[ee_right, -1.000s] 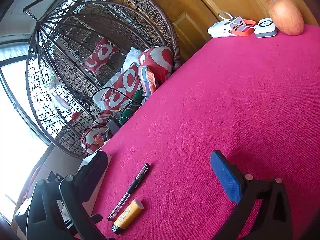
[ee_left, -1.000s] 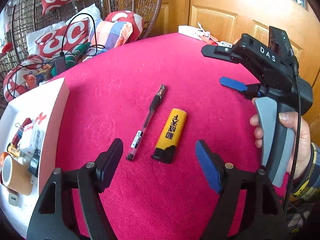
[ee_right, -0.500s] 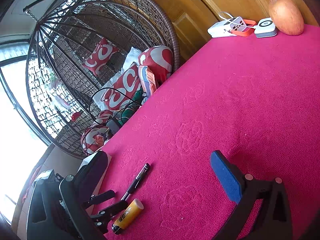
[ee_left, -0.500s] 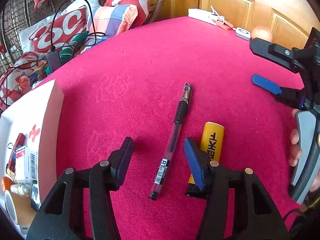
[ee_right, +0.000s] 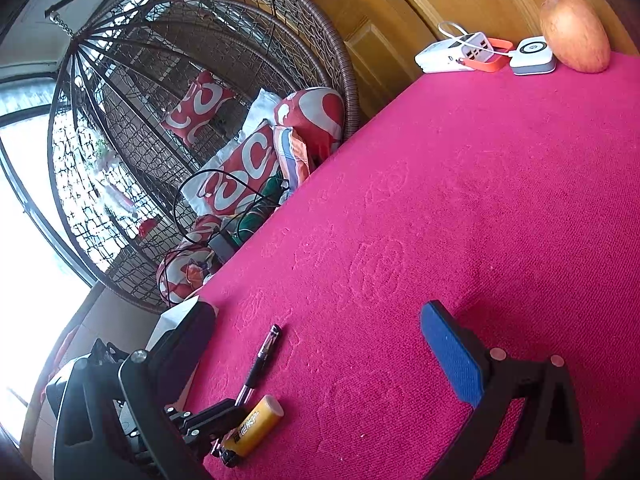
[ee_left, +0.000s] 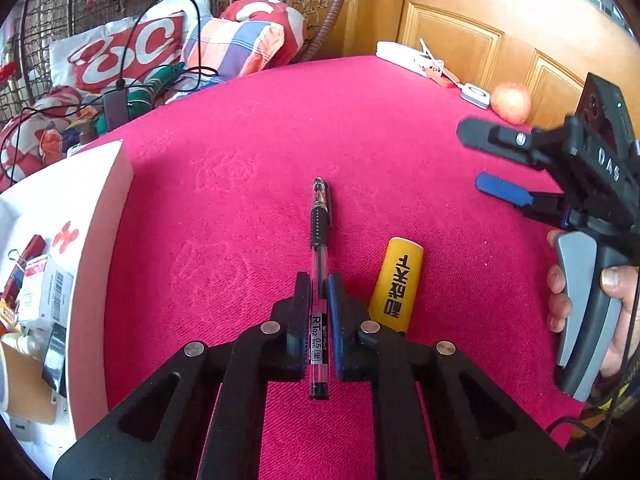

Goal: Organize rigid objects
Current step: 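Grasp the black pen with the left gripper, then lift the black pen with the left gripper while the right gripper grasps the yellow lighter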

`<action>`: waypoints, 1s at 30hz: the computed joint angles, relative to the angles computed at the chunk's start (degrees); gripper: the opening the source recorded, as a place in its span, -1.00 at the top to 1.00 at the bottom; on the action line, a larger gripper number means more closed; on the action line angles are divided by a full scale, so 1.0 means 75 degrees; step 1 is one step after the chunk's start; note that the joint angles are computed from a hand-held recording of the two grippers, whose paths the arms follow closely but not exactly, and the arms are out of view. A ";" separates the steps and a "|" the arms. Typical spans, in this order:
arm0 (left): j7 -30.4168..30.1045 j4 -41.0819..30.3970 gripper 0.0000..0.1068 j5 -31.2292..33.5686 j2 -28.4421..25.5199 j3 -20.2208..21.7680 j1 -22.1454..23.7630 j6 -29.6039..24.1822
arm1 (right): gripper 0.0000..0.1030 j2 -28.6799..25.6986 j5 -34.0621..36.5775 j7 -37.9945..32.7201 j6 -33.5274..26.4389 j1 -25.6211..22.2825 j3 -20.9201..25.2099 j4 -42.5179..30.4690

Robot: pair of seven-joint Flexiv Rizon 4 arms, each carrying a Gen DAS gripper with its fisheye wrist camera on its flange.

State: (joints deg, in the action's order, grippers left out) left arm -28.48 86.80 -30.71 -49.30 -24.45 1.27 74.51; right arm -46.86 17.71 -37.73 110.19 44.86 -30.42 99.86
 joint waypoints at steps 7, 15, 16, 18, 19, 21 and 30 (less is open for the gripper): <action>0.0527 0.0691 0.85 -0.0873 0.0247 -0.1423 0.1207 0.0628 | -1.00 0.0591 -0.2038 -0.1102 -0.0824 -0.0993 0.1269 -0.0023; 0.1018 0.1208 0.85 -0.1211 0.0344 -0.2367 0.1973 0.1016 | -0.99 0.0648 -0.4107 -0.2222 -0.2229 -0.1095 0.1591 -0.0450; 0.1051 0.1262 0.84 -0.1189 0.0347 -0.2452 0.2051 0.1026 | -0.99 0.0636 -0.4307 -0.2262 -0.2355 -0.1081 0.1605 -0.0485; 0.1026 0.1293 0.84 -0.1134 0.0336 -0.2504 0.2105 0.1036 | -0.99 0.0617 -0.4657 -0.2289 -0.2660 -0.1105 0.1684 -0.0568; 0.0971 0.1268 0.84 -0.1104 0.0325 -0.2471 0.2092 0.0997 | -0.99 0.0611 -0.4820 -0.2224 -0.2851 -0.1052 0.1626 -0.0591; 0.0826 0.1196 0.85 -0.1083 0.0306 -0.2365 0.2028 0.0887 | -0.99 0.0601 -0.5094 -0.2101 -0.3160 -0.1047 0.1605 -0.0658; 0.0918 0.1348 0.84 -0.0900 -0.0021 -0.3166 0.2423 0.1669 | -0.58 0.0607 -0.5943 -0.1749 -0.3623 -0.1588 0.2232 -0.0868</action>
